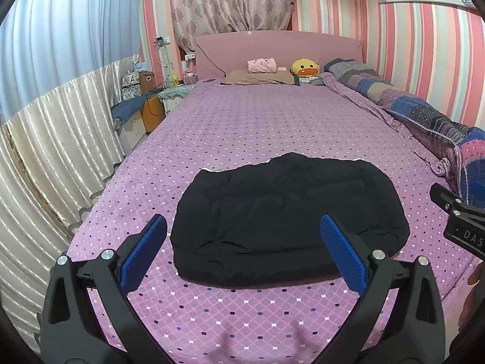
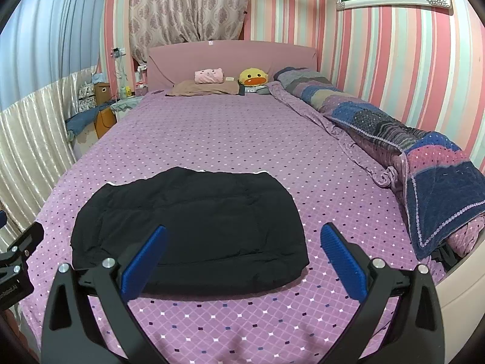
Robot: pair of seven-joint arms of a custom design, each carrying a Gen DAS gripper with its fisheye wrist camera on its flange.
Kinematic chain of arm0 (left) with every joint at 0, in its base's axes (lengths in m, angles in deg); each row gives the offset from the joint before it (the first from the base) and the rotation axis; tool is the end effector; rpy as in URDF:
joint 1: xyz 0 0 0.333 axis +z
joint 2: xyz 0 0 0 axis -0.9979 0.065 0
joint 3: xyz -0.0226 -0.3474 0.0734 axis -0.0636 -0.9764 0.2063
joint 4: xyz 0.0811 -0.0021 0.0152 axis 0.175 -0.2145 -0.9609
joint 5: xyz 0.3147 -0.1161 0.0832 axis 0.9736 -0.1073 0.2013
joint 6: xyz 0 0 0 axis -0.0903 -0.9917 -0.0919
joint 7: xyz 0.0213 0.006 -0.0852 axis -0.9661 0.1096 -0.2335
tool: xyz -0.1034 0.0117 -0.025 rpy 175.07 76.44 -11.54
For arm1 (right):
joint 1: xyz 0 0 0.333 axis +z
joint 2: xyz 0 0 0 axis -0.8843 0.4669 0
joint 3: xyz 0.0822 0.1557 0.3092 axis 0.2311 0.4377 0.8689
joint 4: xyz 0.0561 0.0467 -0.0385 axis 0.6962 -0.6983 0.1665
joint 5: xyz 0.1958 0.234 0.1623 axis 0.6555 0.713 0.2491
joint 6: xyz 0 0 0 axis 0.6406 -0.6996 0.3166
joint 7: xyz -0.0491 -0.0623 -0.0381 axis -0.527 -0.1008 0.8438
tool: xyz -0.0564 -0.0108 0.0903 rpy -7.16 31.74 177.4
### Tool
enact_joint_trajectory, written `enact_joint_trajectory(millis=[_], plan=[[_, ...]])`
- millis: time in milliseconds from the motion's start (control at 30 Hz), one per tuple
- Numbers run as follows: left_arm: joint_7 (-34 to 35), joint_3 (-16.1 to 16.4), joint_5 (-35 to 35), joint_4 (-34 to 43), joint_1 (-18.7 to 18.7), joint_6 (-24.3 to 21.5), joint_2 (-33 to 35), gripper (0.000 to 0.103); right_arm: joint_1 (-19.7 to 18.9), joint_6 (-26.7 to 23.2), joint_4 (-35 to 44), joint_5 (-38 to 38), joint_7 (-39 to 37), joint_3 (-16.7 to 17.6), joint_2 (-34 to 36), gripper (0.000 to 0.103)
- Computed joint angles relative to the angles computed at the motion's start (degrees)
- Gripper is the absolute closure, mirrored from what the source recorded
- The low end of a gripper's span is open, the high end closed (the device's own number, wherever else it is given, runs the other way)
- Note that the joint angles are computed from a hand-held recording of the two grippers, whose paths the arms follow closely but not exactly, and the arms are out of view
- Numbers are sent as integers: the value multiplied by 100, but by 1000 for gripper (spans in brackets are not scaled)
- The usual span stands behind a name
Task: Fold large clothes
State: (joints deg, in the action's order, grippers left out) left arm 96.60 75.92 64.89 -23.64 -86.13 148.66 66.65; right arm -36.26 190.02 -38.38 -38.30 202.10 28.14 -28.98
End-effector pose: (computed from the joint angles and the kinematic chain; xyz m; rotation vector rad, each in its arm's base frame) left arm 0.4915 -0.0268 0.7429 -1.5000 1.8259 -0.8735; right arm 0.4741 0.2642 0.7555 -1.3729 2.0372 -1.0420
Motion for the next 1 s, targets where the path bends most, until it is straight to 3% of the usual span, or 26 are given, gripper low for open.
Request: enact_joint_trajectory(millis=[1000], plan=[[-104, -10, 86, -22, 15, 29, -24, 3, 88, -118, 185, -43, -25, -41, 106, 2]])
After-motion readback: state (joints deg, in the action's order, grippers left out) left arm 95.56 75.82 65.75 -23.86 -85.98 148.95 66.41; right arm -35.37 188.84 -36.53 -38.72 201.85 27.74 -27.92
